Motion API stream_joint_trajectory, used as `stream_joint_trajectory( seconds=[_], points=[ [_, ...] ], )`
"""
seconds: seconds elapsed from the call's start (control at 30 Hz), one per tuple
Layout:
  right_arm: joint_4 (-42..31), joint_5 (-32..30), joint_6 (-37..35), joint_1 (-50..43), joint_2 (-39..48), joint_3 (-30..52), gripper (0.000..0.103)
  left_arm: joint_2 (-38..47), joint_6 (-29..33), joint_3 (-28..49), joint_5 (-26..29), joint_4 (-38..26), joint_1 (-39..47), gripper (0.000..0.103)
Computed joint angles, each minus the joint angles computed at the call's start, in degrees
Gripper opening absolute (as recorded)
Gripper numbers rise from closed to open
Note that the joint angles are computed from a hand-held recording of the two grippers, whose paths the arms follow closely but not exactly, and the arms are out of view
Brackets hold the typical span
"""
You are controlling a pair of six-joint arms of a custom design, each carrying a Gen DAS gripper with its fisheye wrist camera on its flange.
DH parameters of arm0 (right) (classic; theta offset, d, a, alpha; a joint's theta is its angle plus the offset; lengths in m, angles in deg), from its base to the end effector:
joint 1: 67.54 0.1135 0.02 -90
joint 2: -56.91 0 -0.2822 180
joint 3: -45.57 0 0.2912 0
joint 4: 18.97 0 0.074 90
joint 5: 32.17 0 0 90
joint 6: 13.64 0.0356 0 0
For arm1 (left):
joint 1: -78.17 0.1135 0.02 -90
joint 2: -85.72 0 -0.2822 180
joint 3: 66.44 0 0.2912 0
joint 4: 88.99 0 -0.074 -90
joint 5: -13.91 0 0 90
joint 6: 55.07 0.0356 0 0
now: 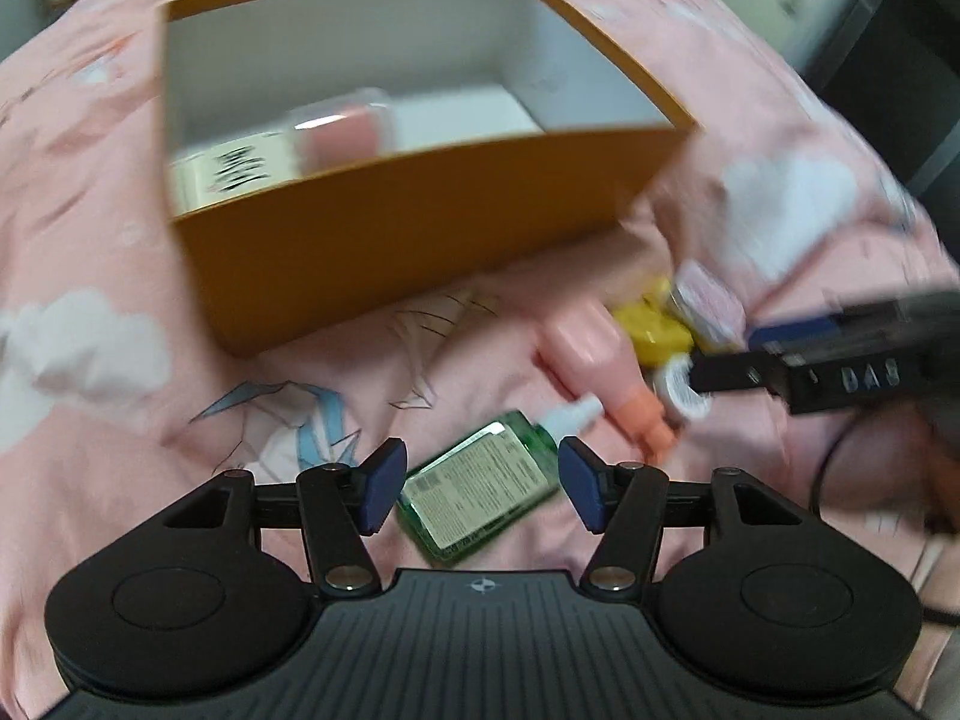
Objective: Organize rigid objects
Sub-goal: 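Move both tools out of the box toward the items beside it, then grasp the green spray bottle with the left tool while the right tool grasps the pink bottle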
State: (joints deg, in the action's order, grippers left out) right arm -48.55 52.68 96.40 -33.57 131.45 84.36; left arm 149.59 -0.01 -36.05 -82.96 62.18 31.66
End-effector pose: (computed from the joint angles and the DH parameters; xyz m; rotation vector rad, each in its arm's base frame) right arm 0.1863 0.1294 0.1159 -0.3633 2.7488 0.3864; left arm 0.1334 -0.1345 0.1094 0.2309 2.6723 -0.3093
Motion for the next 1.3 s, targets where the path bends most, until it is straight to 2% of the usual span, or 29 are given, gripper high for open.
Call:
stream_joint_trajectory(
  seconds=[0.07, 0.17, 0.3, 0.43, 0.7, 0.9, 1.07, 1.3],
  points=[
    [0.52, -0.4, -0.8, 1.12, 1.35, 0.66, 0.065, 2.6, 4.07, 1.56, -0.08, -0.65, -0.87, 0.069],
    [1.65, -1.79, -1.45, 1.27, 3.88, 1.66, 0.064, 6.46, 9.22, 2.8, 1.81, 0.38, -0.55, 0.073],
    [2.57, -3.63, -1.46, 1.16, 8.66, 3.53, 0.064, 12.54, 11.97, 3.52, 3.45, 4.07, 0.23, 0.074],
    [2.71, -4.27, -2.99, 2.27, 12.77, 5.53, 0.064, 17.36, 14.97, 5.13, 1.83, 4.71, -0.75, 0.078],
    [3.11, -1.03, -7.41, 5.44, 18.72, 9.64, 0.063, 24.24, 20.2, 7.93, 3.76, 6.37, 1.9, 0.08],
    [3.23, -1.97, -8.37, 5.56, 22.31, 11.57, 0.057, 28.56, 20.02, 8.55, 7.54, 9.53, 4.59, 0.081],
    [3.38, -2.52, -8.18, 5.31, 23.13, 12.0, 0.057, 28.55, 18.93, 8.09, 7.8, 10.19, 5.17, 0.074],
    [4.4, -1.48, -7.6, 5.82, 21.35, 11.09, 0.056, 22.69, 9.9, 4.1, 8.58, 11.1, 9.34, 0.063]
  ],
)
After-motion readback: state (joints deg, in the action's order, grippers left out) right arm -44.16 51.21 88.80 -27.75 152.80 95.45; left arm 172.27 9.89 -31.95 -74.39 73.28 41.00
